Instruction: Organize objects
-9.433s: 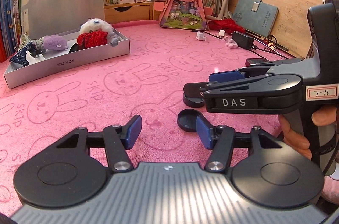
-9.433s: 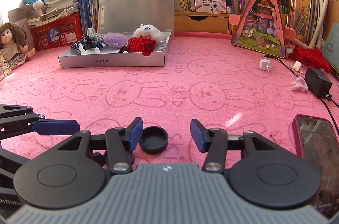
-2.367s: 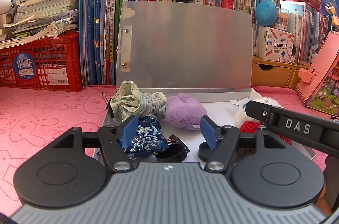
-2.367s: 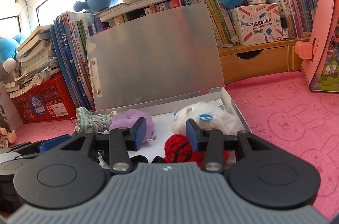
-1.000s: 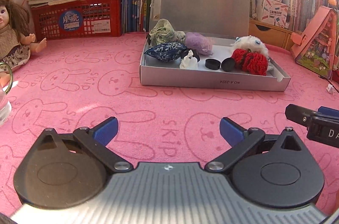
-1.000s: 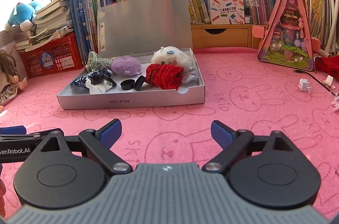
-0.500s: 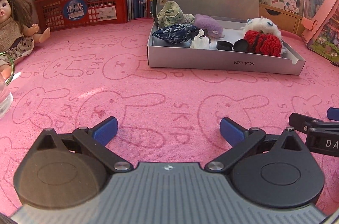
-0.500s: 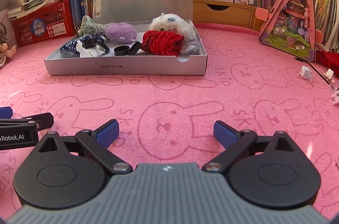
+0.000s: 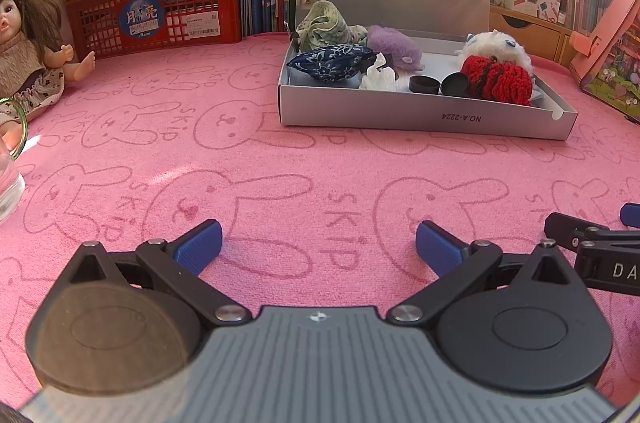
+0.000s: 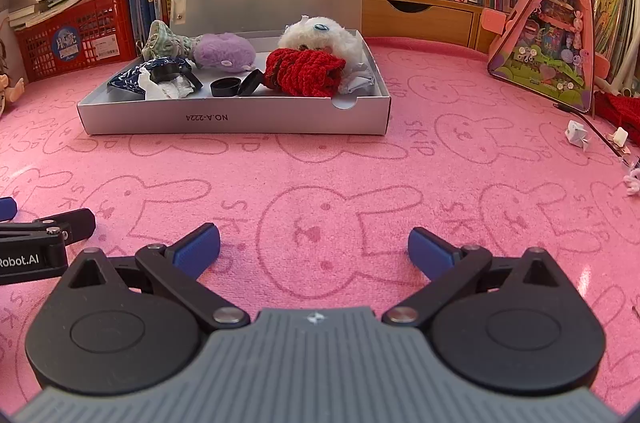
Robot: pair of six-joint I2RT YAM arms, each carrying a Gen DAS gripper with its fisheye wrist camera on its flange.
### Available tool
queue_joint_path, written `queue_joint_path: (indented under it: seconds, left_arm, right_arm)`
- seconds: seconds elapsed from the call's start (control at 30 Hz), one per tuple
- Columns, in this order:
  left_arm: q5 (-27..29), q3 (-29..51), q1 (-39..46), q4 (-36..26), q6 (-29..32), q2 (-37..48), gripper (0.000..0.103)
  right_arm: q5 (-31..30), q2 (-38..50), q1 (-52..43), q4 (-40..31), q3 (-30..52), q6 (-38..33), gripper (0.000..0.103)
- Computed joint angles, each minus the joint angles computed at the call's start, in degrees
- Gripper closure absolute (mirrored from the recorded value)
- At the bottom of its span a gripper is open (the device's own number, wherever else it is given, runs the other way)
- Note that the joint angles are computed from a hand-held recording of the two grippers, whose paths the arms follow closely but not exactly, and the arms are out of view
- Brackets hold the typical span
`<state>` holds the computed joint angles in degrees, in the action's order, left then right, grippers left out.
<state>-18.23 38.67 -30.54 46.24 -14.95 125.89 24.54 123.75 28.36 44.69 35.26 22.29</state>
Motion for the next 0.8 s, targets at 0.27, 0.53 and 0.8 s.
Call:
queue_joint_path:
  seconds: [0.27,0.53,0.8]
  left_arm:
    - [-0.5,-0.4,-0.2,0.5,-0.3,0.1,0.000]
    - [-0.5,-0.6,-0.2,0.7,-0.2,0.0,0.000]
    - [-0.5,-0.7,-0.2,0.8,-0.2,0.0,0.000]
  right_arm:
    - [0.0,0.1,0.0,0.1,0.0,0.0,0.000]
    - [0.0,0.2,0.0,0.2,-0.1,0.0,0.000]
    - [0.0,0.2,0.0,0.3,-0.1,0.0,0.000]
